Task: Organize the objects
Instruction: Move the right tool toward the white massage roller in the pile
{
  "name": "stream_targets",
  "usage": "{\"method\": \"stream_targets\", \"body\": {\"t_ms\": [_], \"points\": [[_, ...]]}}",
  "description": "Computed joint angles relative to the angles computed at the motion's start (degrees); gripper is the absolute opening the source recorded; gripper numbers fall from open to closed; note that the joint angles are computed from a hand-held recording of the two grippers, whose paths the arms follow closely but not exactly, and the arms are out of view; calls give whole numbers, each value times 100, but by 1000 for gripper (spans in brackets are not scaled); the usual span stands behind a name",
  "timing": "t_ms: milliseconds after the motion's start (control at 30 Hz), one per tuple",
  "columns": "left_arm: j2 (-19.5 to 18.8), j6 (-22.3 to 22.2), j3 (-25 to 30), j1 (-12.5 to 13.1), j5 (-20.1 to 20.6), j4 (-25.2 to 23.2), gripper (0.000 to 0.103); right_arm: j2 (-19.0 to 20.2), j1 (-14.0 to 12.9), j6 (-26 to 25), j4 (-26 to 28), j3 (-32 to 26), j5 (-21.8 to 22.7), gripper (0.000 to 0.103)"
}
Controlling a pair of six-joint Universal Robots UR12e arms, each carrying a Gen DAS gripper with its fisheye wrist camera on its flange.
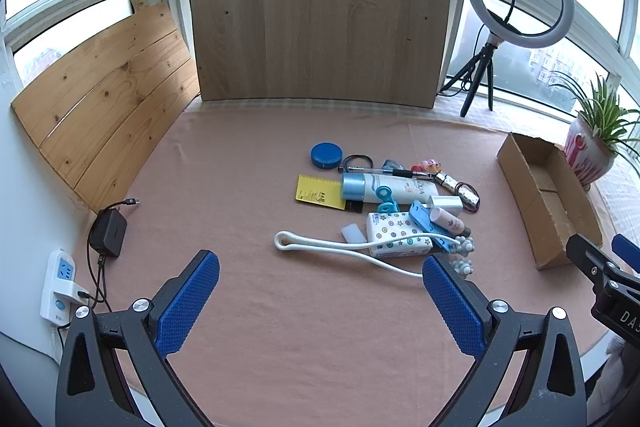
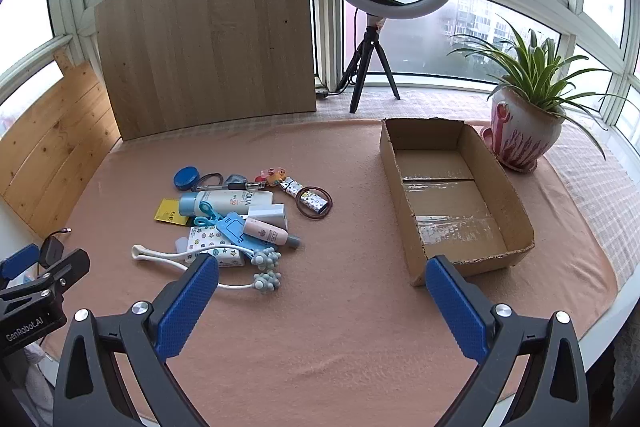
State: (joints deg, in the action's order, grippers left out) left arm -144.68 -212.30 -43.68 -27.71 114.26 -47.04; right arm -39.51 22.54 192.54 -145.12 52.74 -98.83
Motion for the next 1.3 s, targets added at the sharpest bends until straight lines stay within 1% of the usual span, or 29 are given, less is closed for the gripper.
{"method": "stream_targets", "body": {"t_ms": [533, 800, 1067, 1300], "points": [[-55, 65, 100, 8, -53, -40, 103, 31, 24, -45, -27, -46, -138, 102], [-110, 79, 183, 9, -47, -74, 103, 58, 22, -84, -76, -69, -126, 102], [-186, 131, 306, 7, -31, -102, 103, 96, -15, -36, -46, -116, 6, 102], [-248, 113, 388, 38, -61, -131, 103, 163, -27, -145, -55, -198, 39, 102]]}}
